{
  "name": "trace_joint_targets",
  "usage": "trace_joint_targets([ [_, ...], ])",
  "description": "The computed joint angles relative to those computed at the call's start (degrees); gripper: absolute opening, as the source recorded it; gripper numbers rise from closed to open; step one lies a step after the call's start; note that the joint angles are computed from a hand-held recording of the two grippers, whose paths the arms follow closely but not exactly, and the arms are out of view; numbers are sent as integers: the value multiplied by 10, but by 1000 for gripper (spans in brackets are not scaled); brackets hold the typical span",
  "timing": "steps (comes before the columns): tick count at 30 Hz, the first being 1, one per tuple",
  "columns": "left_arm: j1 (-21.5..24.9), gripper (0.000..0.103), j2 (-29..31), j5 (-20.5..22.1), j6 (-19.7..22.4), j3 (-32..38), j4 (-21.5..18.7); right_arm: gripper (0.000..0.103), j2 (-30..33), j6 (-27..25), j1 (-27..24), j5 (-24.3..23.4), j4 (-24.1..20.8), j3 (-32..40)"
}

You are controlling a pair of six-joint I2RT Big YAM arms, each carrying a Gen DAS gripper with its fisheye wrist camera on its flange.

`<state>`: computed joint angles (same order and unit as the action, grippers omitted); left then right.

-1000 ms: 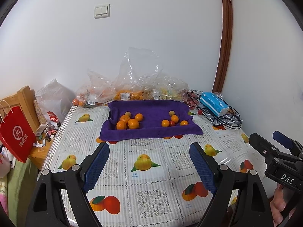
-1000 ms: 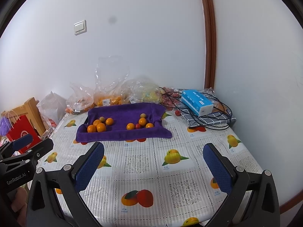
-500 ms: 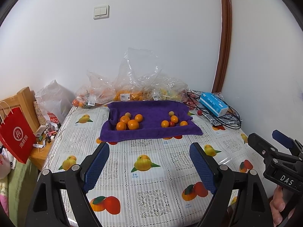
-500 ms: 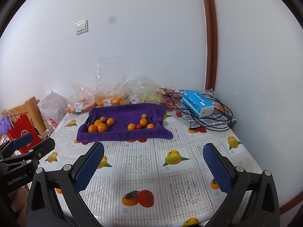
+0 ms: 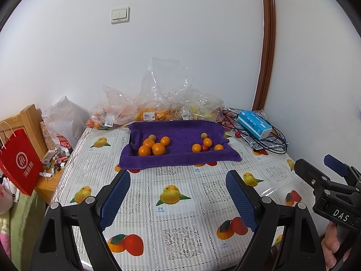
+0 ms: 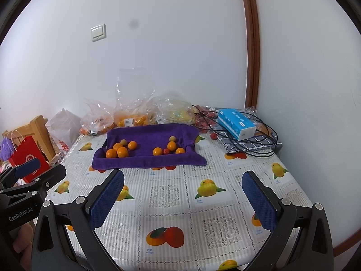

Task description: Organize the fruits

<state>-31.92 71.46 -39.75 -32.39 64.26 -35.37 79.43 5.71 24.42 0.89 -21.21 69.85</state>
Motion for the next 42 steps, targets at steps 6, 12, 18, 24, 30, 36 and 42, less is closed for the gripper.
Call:
trace_joint_targets([
  [6, 1, 86, 0, 1, 2, 0, 1, 103, -1, 0, 0, 0, 1, -1],
  [12, 2, 86, -1, 3, 3, -2, 2, 103, -1, -1, 0, -1, 2, -1],
  [18, 0, 86, -7, 2, 5, -2, -2, 103, -2, -4, -1, 0, 0, -1],
  [24, 0, 86, -7, 1, 4, -2, -3, 103, -4, -5, -2, -3, 0, -2],
  [30, 0, 86, -8, 2, 5, -2, -3, 103, -4, -7, -3, -5, -1, -2],
  [36, 0, 86, -8, 2, 5, -2, -2, 103, -3, -8, -5, -9, -1, -2],
  [42, 0, 86, -9, 0, 5, -2, -4, 103, -4, -9, -7, -12, 2, -4],
])
